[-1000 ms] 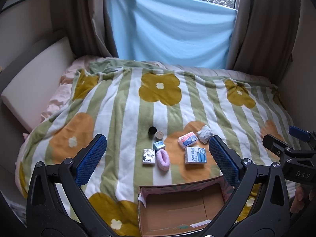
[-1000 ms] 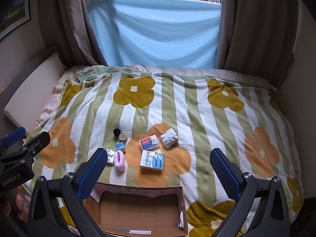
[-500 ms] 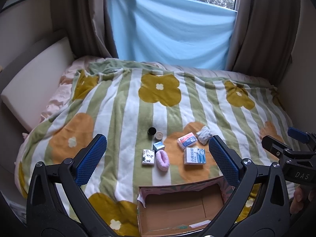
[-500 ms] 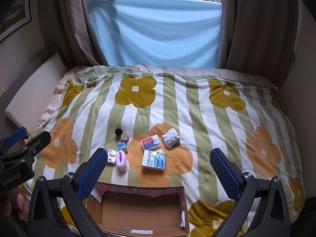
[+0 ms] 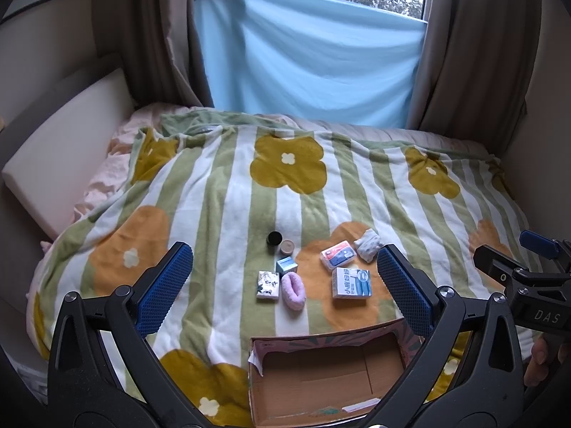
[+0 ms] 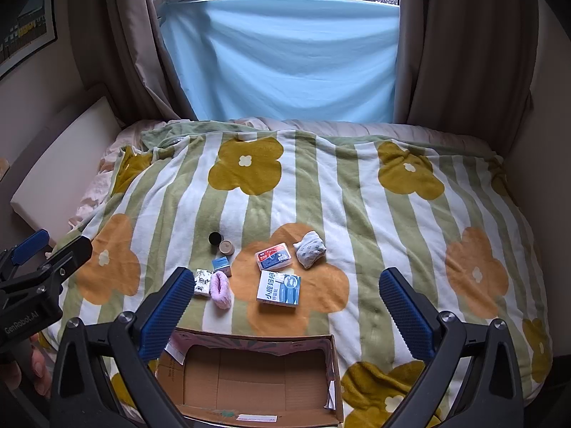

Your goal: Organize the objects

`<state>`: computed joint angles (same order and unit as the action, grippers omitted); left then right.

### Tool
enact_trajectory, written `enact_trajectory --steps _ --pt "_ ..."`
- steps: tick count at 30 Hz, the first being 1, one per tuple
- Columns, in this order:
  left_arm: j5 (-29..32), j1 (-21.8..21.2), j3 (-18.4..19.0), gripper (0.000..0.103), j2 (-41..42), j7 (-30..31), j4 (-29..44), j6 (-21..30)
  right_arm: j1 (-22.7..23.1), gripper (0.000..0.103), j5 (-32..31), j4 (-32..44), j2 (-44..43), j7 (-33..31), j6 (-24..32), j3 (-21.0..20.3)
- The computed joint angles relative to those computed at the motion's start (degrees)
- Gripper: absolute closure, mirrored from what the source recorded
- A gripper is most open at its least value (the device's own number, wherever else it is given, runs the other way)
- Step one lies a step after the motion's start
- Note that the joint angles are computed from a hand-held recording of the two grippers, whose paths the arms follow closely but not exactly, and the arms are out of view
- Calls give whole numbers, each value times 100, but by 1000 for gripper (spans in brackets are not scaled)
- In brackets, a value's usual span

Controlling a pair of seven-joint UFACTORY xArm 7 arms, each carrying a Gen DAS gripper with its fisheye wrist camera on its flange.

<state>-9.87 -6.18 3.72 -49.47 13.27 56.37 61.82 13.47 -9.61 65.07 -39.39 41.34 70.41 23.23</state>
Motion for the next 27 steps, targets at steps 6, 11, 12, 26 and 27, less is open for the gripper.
enact_trajectory --steps 6,11,12,26,27 --pt "5 9 -16 0 -9 -13 -3 -14 4 0 -5 -1 -14 0 6 -11" --pt "-65 -57 46 0 -7 35 17 55 11 0 51 0 -34 43 -29 -32" --pt "-98 -74 68 0 -13 47 13 76 5 0 56 4 -34 59 -32 -28" --pt "-165 -48 89 0 -27 104 -6 146 46 0 153 16 55 141 -94 -88" --pt "-164 -43 85 0 -25 102 -5 143 60 0 160 -49 -11 131 -110 -125"
